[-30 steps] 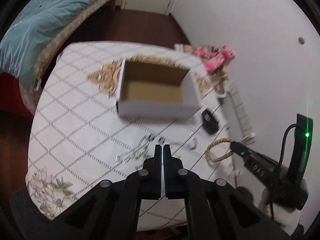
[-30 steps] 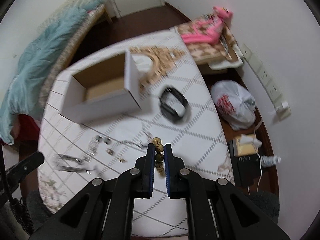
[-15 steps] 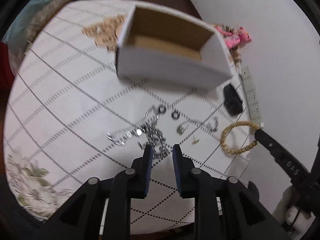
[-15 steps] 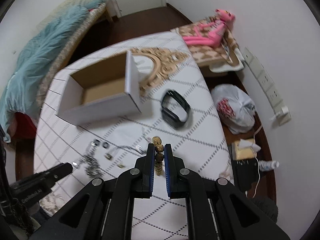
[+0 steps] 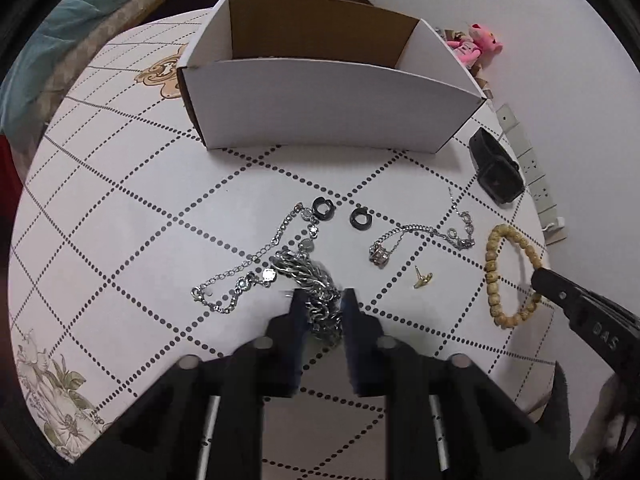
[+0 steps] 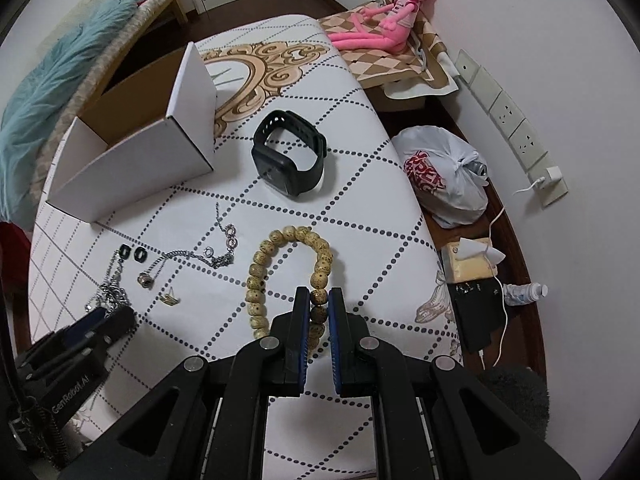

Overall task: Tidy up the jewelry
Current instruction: 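Carry the beaded bracelet with right tool while left tool carries the chain bracelet into the box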

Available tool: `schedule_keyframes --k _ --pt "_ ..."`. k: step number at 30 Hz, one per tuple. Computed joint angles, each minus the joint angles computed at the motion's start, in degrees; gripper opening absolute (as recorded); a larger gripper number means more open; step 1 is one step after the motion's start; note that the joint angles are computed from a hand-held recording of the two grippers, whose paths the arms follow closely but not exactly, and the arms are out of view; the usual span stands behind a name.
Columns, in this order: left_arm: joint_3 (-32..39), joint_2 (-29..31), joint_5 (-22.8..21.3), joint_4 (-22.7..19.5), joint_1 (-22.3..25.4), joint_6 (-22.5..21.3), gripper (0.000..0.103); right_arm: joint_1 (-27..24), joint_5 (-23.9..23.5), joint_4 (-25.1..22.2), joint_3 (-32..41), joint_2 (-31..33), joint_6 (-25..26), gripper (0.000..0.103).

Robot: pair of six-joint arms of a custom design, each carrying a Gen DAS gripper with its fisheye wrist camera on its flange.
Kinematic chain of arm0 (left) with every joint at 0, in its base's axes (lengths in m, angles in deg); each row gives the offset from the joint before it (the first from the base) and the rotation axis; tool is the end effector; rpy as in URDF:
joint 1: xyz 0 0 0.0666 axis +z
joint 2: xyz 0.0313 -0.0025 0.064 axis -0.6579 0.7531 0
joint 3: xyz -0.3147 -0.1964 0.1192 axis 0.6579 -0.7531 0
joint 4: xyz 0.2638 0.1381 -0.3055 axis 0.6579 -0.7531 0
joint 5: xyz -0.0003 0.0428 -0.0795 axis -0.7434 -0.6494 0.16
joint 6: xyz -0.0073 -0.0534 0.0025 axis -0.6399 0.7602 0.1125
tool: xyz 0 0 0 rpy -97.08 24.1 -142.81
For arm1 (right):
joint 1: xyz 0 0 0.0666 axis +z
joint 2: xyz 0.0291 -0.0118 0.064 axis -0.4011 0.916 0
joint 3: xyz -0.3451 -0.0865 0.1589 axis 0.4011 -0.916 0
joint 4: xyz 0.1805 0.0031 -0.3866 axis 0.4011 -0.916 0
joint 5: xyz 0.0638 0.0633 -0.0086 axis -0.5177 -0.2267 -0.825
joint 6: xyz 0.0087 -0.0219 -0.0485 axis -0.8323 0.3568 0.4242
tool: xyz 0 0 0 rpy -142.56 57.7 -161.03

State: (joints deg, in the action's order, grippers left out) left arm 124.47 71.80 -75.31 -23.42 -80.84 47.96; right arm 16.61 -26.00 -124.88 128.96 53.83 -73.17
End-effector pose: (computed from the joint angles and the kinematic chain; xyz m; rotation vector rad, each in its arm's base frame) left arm 0.3631 -0.3087 0.4579 0.6620 2.7884 -0.4121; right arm 0.2891 0.2318 0.4615 0.9080 2.7115 -0.0778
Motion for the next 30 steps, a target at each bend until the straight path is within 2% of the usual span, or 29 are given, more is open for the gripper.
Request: schedule_keyframes --k 5,8,11,16,20,24,26,30 --pt "-1.6 -1.6 2.9 0.2 2.0 -2.6 0.009 -0.7 -0.5 -0.4 1.7 0.6 0.7 0.009" --pt "-0.1 -2.6 4.6 -2.8 4.1 -4.7 0.009 -0.9 -0.4 -0.4 3.5 0.6 0.7 0.009" --pt "1.7 -4.6 4.1 -3.5 5.0 -7.8 0.009 -0.3 0.6 1.2 5.0 -0.3 -0.1 0.009" --pt "6.6 -3.7 7.4 -3.1 6.4 -8.1 0.009 0.0 2.4 5.2 7.2 -0.2 1.5 0.009" --pt "13.2 -0.1 9.4 -2.0 5.5 -5.8 0.009 -2.0 3.2 7.8 11.2 1.3 6.0 0.009" --pt "23.2 5.9 11.7 -1.2 6.4 -4.4 0.009 -5.8 1.7 11.0 16.9 4.2 13.7 0.009" --pt "29.5 10.3 12.4 -2.6 6.7 -4.6 0.009 -7.6 0.6 12.0 19.1 6.0 16.8 0.009" --pt "41.1 19.1 13.3 -8.5 7.6 -6.6 0.009 -12.6 -6.0 12.9 23.1 10.9 22.5 0.009"
